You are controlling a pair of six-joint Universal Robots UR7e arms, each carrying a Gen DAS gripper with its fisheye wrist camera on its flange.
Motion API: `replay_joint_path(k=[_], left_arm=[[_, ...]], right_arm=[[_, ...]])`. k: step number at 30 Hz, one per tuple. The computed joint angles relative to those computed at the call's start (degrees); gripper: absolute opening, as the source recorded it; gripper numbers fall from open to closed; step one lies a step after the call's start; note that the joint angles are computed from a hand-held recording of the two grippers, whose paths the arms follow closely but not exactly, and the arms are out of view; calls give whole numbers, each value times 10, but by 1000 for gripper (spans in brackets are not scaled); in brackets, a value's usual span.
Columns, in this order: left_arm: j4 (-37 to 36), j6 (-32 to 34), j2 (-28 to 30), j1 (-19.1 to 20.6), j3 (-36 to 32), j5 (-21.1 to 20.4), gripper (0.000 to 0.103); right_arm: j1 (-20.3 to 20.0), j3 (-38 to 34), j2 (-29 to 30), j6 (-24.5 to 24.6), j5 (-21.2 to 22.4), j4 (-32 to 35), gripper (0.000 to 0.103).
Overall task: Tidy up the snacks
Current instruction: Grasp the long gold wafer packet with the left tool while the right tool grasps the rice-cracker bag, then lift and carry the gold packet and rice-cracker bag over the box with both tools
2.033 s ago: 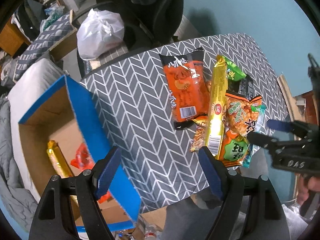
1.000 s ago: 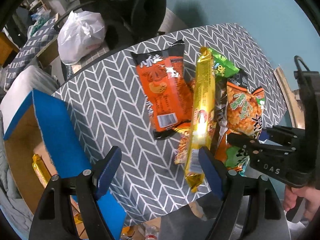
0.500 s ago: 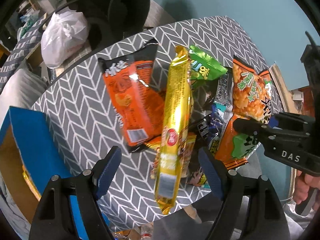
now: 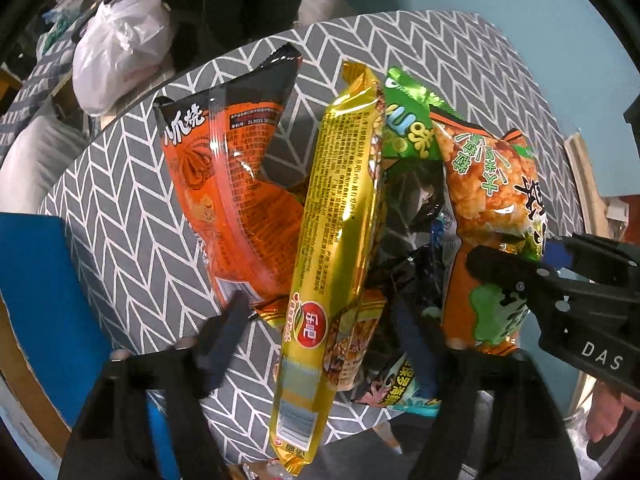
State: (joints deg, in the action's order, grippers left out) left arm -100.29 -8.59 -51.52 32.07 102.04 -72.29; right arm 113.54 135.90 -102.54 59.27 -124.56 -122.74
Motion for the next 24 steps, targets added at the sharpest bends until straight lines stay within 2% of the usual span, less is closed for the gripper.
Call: replay_joint_path(k=[2,5,11,24], left_arm=[[13,-6,5,2,-7,2,39],[9,-11,6,5,-8,-10,30],[-4,-7,-11,-4,2,-11,27],[19,1,-69,-9,2,2,27]], right_arm=[[-7,3,-3,-8,5,-7,33],[-17,9,-7,-22,9,-18,33],[-11,10,-5,-36,-2,-30,31],[33,-22,-7,0,-18,20,31]])
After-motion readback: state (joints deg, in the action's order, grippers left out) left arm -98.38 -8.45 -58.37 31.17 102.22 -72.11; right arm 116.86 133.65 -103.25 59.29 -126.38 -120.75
